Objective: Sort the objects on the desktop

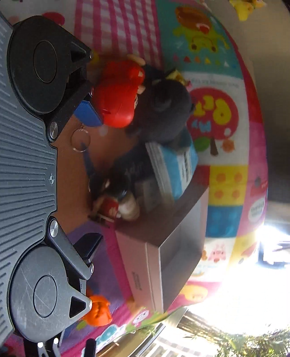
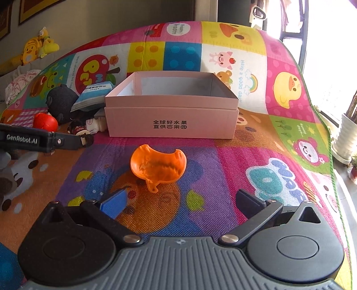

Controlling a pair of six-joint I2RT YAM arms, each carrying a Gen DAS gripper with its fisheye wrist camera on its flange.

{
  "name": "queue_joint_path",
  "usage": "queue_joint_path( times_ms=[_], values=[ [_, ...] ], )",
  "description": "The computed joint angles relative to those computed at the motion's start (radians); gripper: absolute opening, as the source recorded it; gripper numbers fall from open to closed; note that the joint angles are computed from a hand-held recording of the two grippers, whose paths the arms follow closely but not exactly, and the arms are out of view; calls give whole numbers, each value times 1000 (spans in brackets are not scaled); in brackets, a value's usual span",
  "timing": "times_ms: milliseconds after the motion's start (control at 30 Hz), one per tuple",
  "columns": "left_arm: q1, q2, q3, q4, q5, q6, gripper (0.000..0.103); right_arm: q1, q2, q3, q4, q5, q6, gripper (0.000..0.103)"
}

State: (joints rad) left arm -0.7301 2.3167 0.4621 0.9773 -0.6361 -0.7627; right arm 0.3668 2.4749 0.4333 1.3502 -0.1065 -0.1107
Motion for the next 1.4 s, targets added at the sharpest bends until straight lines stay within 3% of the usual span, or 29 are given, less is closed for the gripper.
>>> queue_joint_path(
  times_ms=[67,133,233,300,400,500,533,733,800,867,933,1033,1167,1267,1400],
  values=[
    [8,-15,-40,89,33,53,103,-2,-18,18,-61,-6,4,103],
    [-9,-31,-24,87,31,130,103,-6,-28,30,-99,-9,14,103],
    [-33,-16,70,-10,-16,211,103,-12,-28,34,-108,-16,23,103],
    [-24,5,165,-144,-43,207,102,-12,-24,30,-95,-14,23,103],
    [-11,28,221,-205,-35,222,82,-15,-27,30,-98,-16,25,103],
    [-15,43,242,-240,-49,217,79,-14,-32,32,-107,-16,27,103],
    [-22,45,241,-248,-62,207,72,-15,-32,32,-108,-16,26,103],
    [-119,2,138,-219,-85,134,69,-15,-34,34,-113,-16,26,103],
    [-183,-28,83,-203,-48,102,67,-13,-32,35,-114,-11,24,103],
    [-251,-46,30,-167,-10,56,73,-7,-32,35,-113,-1,22,103],
    [-332,-59,29,-239,-44,-31,101,-2,-32,34,-114,8,20,103],
    [-408,-79,59,-410,-81,-182,100,2,-34,35,-118,13,18,103],
    [-409,-90,63,-474,-43,-299,103,-9,-48,46,-161,-9,16,103],
    [-421,-86,103,-569,-75,-396,103,-28,-74,54,-219,-41,-3,103],
    [-428,-79,146,-654,-88,-437,103,-17,-97,60,-263,-27,-1,103]
  ],
)
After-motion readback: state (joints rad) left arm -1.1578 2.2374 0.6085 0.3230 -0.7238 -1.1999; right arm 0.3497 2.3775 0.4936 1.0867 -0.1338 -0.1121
